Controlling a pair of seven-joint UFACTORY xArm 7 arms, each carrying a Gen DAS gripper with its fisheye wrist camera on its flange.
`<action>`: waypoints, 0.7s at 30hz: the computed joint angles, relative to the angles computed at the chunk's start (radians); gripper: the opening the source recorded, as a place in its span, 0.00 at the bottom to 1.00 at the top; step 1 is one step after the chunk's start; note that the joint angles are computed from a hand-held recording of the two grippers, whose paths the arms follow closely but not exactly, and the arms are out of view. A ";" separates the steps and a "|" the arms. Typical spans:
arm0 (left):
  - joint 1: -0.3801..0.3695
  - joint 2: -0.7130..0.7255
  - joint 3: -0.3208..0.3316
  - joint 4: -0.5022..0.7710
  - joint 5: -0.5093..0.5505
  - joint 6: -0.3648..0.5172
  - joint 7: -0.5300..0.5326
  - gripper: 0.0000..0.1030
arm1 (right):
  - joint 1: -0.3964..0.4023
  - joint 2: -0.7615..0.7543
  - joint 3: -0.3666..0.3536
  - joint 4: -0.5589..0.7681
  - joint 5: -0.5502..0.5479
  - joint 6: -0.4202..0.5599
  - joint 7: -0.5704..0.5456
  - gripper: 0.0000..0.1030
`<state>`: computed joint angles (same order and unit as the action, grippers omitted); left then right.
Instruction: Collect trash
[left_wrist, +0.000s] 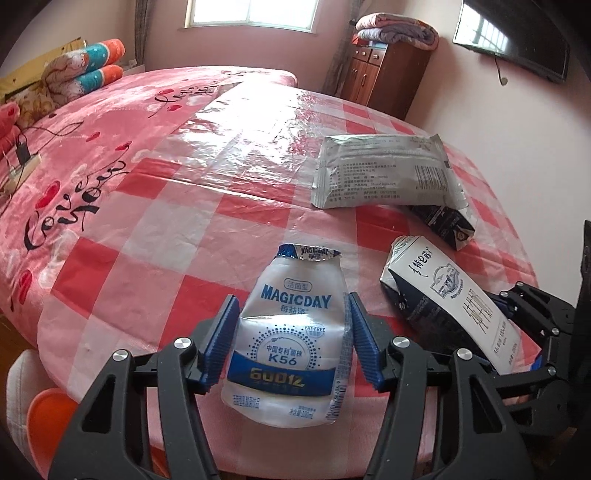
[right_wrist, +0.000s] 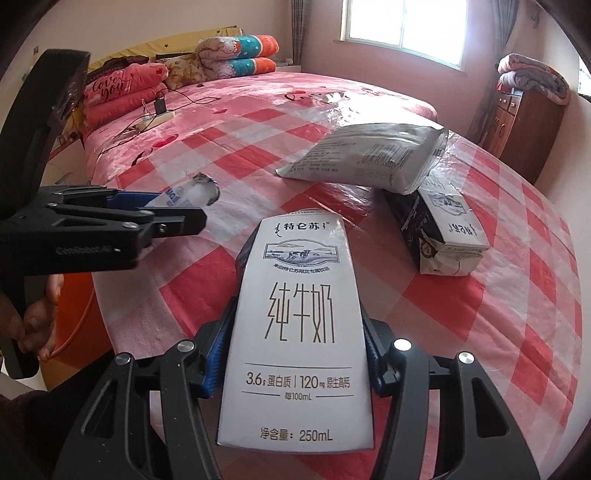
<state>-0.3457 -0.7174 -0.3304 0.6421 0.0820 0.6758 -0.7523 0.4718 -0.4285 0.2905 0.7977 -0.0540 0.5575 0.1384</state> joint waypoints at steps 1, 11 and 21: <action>-0.004 -0.007 0.009 -0.009 -0.006 -0.009 0.003 0.58 | 0.000 0.002 -0.003 0.002 0.002 0.000 -0.002 0.56; -0.031 -0.115 0.065 -0.100 -0.067 -0.072 0.044 0.58 | 0.002 -0.009 -0.022 0.000 0.045 0.003 0.027 0.56; -0.047 -0.231 0.097 -0.172 -0.133 -0.095 0.077 0.58 | 0.028 -0.029 -0.067 0.009 0.180 0.017 0.025 0.56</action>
<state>-0.3926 -0.9485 -0.2333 0.4702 -0.0512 0.5810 -0.6749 0.4995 -0.4576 0.2239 0.8063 0.1256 0.5747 0.1633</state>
